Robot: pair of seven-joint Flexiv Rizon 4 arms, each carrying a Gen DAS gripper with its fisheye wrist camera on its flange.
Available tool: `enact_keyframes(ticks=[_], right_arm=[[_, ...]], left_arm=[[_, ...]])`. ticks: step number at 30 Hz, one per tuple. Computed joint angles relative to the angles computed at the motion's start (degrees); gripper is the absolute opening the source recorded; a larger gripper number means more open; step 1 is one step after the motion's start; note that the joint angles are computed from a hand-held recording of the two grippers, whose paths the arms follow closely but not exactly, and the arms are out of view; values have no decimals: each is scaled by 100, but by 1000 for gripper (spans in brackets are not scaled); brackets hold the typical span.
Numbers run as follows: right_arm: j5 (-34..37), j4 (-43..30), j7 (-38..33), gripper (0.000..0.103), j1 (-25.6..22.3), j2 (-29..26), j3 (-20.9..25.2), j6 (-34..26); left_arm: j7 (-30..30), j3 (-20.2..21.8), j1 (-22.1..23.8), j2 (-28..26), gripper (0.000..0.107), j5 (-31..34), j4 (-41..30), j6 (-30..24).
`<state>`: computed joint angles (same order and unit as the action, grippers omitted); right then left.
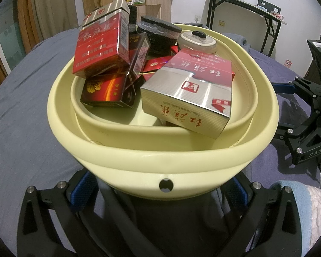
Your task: Organize rigid objects
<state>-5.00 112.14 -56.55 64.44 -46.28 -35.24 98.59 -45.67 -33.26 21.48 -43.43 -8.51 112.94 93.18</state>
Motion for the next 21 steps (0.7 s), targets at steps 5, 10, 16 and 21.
enact_keyframes(ticks=[5, 10, 16, 21], right_arm=[[4, 2, 4, 103, 19, 0, -12, -7], [4, -3, -3, 103, 11, 0, -7, -8], [9, 1, 0, 103, 23, 1, -13, -10], [7, -2, -12, 103, 0, 1, -1, -4]], left_arm=[[-3, -8, 15, 1, 103, 12, 8, 2], [-5, -12, 22, 1, 103, 18, 13, 4], [-7, -12, 23, 2, 103, 20, 13, 3], [-9, -9, 17, 1, 103, 19, 9, 1]])
